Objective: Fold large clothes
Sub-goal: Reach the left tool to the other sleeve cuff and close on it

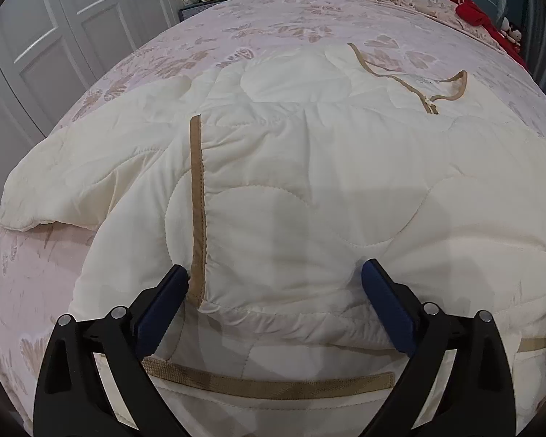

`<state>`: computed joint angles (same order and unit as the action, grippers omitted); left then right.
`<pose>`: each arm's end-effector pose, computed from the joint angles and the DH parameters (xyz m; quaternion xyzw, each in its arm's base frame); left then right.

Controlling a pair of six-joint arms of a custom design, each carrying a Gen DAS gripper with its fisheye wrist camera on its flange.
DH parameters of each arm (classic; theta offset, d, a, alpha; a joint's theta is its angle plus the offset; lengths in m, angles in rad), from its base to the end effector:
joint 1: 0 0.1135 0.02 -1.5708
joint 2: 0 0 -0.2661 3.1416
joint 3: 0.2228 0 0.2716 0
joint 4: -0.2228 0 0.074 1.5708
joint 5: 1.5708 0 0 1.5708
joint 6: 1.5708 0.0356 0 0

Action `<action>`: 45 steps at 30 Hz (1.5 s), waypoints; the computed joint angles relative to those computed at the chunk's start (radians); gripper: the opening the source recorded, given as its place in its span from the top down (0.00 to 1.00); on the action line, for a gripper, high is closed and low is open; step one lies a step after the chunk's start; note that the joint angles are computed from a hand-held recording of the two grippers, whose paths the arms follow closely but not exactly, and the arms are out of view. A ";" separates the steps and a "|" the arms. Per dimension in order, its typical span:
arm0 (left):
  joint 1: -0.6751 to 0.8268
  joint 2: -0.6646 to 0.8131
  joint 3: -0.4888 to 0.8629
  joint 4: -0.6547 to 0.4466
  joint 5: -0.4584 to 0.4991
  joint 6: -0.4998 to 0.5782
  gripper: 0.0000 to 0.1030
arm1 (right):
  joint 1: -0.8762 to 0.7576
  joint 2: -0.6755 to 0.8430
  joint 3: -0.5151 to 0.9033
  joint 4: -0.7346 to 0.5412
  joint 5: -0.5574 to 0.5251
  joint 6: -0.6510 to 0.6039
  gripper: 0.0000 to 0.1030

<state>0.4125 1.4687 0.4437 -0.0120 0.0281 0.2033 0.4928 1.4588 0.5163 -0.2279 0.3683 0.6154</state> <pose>0.2179 0.0943 0.0886 -0.0970 0.9596 0.0670 0.2554 0.2142 0.1005 0.1002 0.0954 0.9594 -0.0497 0.2607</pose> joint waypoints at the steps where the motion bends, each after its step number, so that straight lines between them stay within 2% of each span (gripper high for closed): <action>1: 0.015 -0.008 0.008 -0.022 0.018 0.005 0.09 | 0.011 -0.030 0.016 -0.054 0.001 0.036 0.61; 3: 0.084 -0.050 0.023 -0.095 0.098 0.025 0.09 | 0.051 -0.125 0.017 -0.112 -0.010 0.094 0.60; 4: 0.164 -0.087 0.035 -0.157 0.178 0.056 0.09 | 0.081 -0.147 0.021 -0.125 -0.007 0.119 0.59; 6: 0.274 -0.117 0.055 -0.230 0.262 0.103 0.09 | 0.200 -0.162 0.072 -0.168 -0.002 0.179 0.57; 8: 0.459 -0.093 0.120 -0.327 0.377 0.186 0.09 | 0.307 -0.115 0.134 -0.165 -0.006 0.211 0.57; 10: 0.604 -0.015 0.208 -0.399 0.441 0.240 0.09 | 0.400 -0.016 0.223 -0.141 -0.019 0.224 0.57; 12: 0.749 0.130 0.354 -0.478 0.493 0.279 0.09 | 0.486 0.132 0.355 -0.126 -0.028 0.228 0.57; 16: 0.887 0.366 0.615 -0.511 0.485 0.278 0.09 | 0.585 0.427 0.644 -0.122 -0.044 0.184 0.57; 19: 0.930 0.532 0.827 -0.506 0.455 0.240 0.09 | 0.613 0.623 0.849 -0.193 -0.048 0.161 0.57; 21: 0.943 0.657 0.995 -0.522 0.438 0.191 0.09 | 0.622 0.711 0.932 -0.239 -0.036 0.169 0.57; 24: 0.943 0.805 1.198 -0.550 0.423 0.124 0.09 | 0.635 0.746 0.929 -0.213 0.021 0.166 0.57; 28: 0.925 0.984 1.439 -0.630 0.394 0.068 0.09 | 0.637 0.732 0.883 -0.156 0.032 0.162 0.57; 33: 0.889 0.966 1.392 -0.542 0.379 0.038 0.10 | 0.646 0.743 0.883 -0.150 0.070 0.163 0.55; 34: 0.878 0.955 1.368 -0.516 0.369 0.041 0.13 | 0.648 0.746 0.885 -0.151 0.077 0.164 0.55; 35: 0.877 0.952 1.361 -0.507 0.364 0.060 0.29 | 0.647 0.747 0.884 -0.147 0.079 0.164 0.55; 36: 0.865 0.933 1.338 -0.501 0.371 0.077 0.59 | 0.648 0.745 0.878 -0.140 0.079 0.165 0.54; 38: 0.867 0.932 1.378 -0.587 0.440 0.088 0.90 | 0.647 0.736 0.862 -0.121 0.072 0.168 0.54; 39: 0.866 0.905 1.361 -0.596 0.470 0.075 0.93 | 0.644 0.730 0.852 -0.111 0.067 0.168 0.54; 41: 0.855 0.772 1.241 -0.547 0.547 0.081 0.95 | 0.643 0.726 0.846 -0.103 0.061 0.169 0.54; 45: 0.810 0.441 1.013 -0.524 0.695 0.142 0.96 | 0.639 0.698 0.831 -0.107 0.039 0.167 0.54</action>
<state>1.2222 1.9102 1.4563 -0.5364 0.7234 0.3451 1.1315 2.1570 1.3476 -0.3345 0.4076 0.7828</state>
